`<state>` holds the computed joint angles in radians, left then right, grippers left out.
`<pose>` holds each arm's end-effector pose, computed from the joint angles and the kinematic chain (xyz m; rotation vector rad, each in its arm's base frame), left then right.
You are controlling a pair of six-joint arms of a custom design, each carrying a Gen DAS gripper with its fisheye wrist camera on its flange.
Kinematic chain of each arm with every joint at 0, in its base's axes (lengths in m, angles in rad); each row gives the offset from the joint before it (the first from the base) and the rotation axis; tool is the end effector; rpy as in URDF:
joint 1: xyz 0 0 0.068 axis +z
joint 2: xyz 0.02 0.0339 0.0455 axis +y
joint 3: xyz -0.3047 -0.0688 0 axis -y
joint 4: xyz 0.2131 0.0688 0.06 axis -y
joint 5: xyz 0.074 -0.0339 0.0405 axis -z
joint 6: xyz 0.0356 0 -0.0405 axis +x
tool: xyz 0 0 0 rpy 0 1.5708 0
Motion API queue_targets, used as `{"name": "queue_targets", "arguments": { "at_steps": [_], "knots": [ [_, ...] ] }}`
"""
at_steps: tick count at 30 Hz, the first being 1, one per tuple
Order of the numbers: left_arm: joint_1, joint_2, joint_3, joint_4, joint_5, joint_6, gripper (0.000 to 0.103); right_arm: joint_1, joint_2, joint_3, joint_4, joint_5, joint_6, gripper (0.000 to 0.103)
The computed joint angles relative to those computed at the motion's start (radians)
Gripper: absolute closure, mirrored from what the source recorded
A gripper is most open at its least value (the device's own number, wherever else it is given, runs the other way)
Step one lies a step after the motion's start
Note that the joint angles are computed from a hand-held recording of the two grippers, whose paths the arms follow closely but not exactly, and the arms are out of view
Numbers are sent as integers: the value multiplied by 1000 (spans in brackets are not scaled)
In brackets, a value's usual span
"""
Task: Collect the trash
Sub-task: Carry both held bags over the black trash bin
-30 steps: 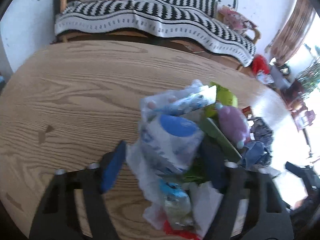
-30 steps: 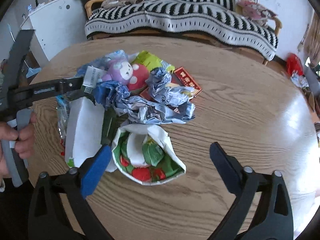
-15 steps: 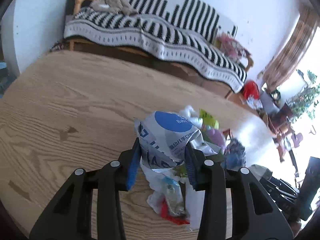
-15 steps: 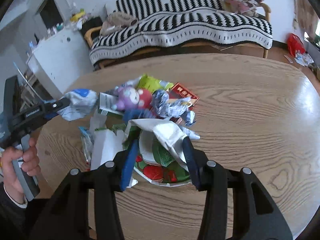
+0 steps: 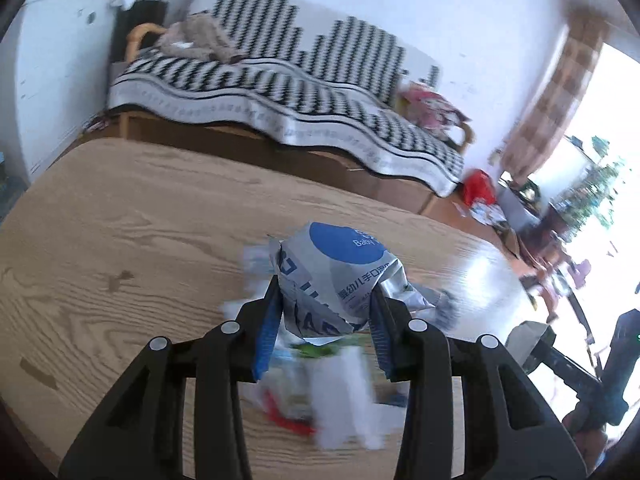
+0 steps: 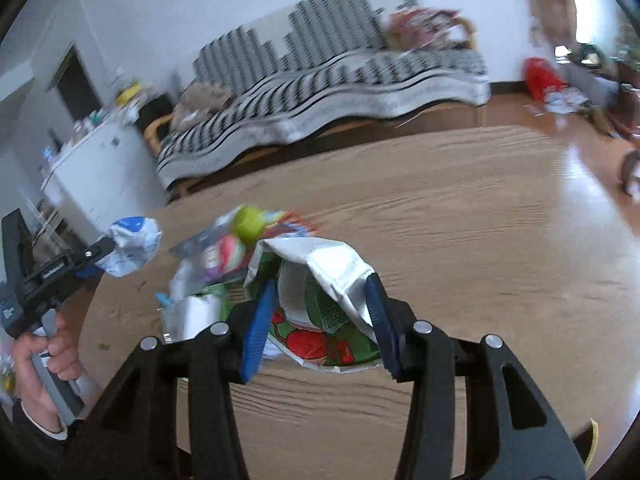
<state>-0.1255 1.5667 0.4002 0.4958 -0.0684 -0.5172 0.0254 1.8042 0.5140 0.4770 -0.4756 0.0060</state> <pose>0.2419 -0.0281 0.1778 -0.4750 2.2030 -0.2707 0.2792 0.0234 0.1450 -0.2476 2.3300 0.5798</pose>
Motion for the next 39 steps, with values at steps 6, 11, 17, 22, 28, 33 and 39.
{"name": "queue_targets", "arguments": {
  "at_steps": [6, 11, 17, 22, 28, 33, 39],
  "knots": [
    [-431, 113, 262, -151, -133, -120, 63, -557, -88, -30, -220, -172, -332, 57],
    [-701, 378, 600, -273, -120, -170, 63, -979, 49, 47, -358, -219, -651, 57],
    [-890, 762, 1093, -523, -72, -186, 63, -1279, 321, 190, -430, -187, -869, 57],
    [-959, 1018, 1392, -675, -41, -164, 63, -1387, 506, 315, -489, -136, -945, 57],
    [-956, 1151, 1513, -775, 25, -122, 63, -1387, 589, 334, -469, -106, -930, 57],
    [-973, 1180, 1571, -805, -8, -80, 63, -1375, 616, 354, -471, -101, -903, 57],
    [-1000, 1186, 1591, -812, -7, -67, 62, -1359, 600, 350, -470, -103, -884, 56]
  ]
}}
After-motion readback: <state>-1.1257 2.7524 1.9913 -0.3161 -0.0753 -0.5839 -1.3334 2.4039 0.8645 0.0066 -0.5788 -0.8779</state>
